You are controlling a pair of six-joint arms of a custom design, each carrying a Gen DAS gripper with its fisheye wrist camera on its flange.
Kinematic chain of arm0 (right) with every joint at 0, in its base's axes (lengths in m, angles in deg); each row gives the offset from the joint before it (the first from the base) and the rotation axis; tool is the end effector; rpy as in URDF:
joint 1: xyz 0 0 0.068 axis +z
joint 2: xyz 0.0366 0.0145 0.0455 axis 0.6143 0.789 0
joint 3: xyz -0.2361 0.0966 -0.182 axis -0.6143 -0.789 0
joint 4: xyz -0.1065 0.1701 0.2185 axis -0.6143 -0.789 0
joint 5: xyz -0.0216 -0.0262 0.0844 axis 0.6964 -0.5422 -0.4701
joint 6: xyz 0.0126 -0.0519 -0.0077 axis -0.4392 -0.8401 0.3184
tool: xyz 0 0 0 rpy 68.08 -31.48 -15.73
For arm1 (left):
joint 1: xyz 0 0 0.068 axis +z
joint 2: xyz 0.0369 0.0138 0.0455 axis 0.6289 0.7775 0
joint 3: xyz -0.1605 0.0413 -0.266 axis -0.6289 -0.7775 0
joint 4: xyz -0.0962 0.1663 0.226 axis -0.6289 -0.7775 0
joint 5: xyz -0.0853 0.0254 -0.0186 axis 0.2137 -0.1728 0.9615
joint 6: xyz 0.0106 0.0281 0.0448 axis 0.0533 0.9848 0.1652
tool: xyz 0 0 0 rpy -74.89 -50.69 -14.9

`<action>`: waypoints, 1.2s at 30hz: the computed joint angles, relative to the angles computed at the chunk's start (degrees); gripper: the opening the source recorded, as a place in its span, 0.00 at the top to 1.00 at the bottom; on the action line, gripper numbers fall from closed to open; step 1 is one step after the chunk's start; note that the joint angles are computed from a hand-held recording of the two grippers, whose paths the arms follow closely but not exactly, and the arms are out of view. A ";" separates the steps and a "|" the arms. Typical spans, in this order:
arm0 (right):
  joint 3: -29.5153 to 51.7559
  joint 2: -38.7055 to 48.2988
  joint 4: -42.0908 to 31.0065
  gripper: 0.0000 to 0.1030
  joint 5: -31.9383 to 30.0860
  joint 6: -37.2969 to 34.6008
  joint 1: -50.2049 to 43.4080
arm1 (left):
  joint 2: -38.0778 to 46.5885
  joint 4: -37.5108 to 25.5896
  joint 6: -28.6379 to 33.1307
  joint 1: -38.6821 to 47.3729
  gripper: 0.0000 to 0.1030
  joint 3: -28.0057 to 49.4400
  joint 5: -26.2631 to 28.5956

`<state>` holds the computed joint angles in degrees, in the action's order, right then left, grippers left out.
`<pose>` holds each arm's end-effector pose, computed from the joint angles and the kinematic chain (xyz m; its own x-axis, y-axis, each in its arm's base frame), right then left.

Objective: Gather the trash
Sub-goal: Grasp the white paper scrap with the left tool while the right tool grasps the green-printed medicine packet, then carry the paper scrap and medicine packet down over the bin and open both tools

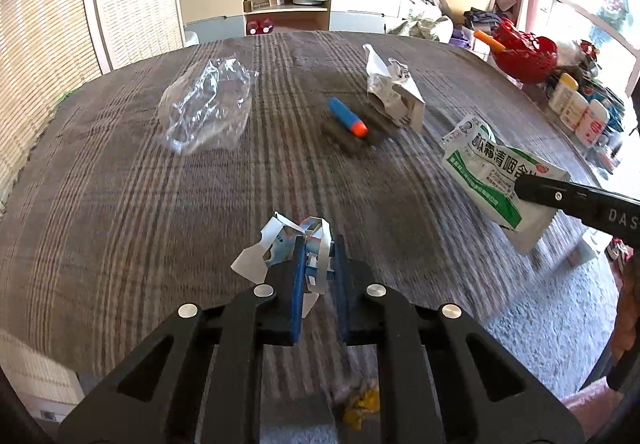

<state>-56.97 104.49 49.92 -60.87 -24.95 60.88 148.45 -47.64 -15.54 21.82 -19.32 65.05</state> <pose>0.2085 0.0830 0.1664 -0.7386 0.3521 -0.5749 0.1950 0.9279 0.3179 0.2850 -0.0956 0.1512 -0.6642 0.3813 -0.6430 0.5348 0.8434 -0.0523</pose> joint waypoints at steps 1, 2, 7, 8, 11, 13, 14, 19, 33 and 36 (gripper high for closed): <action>-1.13 -1.80 -0.21 0.88 0.64 0.71 0.97 | -0.96 -0.09 -0.14 -0.05 0.88 -0.87 0.09; -2.05 -3.26 -0.34 0.88 1.15 1.35 1.94 | -2.47 -0.27 -0.41 -0.16 0.88 -2.24 0.19; -4.52 -9.54 -4.23 0.88 5.50 5.18 7.85 | -11.91 -2.40 -1.84 -1.00 0.88 -8.61 1.10; -5.06 -11.39 -5.38 0.88 6.68 6.71 10.01 | -13.64 -2.87 -2.22 -1.41 0.88 -9.64 1.10; -5.73 -15.29 -8.94 0.88 10.39 10.62 15.79 | -19.78 -5.29 -3.47 -2.66 0.88 -12.89 1.69; -5.99 -17.66 -11.99 0.88 13.88 14.20 21.06 | -24.08 -7.13 -4.51 -3.63 0.88 -14.96 1.80; -6.13 -18.31 -13.00 0.88 15.17 15.61 23.12 | -25.78 -7.73 -4.86 -3.93 0.88 -15.96 1.96; -7.78 -21.19 -17.33 0.88 20.83 23.65 33.58 | -34.97 -11.93 -7.11 -5.32 0.88 -21.38 2.73; -11.75 -6.93 -9.81 0.88 17.52 38.84 44.68 | -33.05 -9.05 -10.31 -9.43 0.88 -30.39 1.94; -11.96 -1.86 -6.13 0.88 14.73 38.73 43.17 | -28.60 -6.04 -10.51 -9.50 0.87 -30.68 2.18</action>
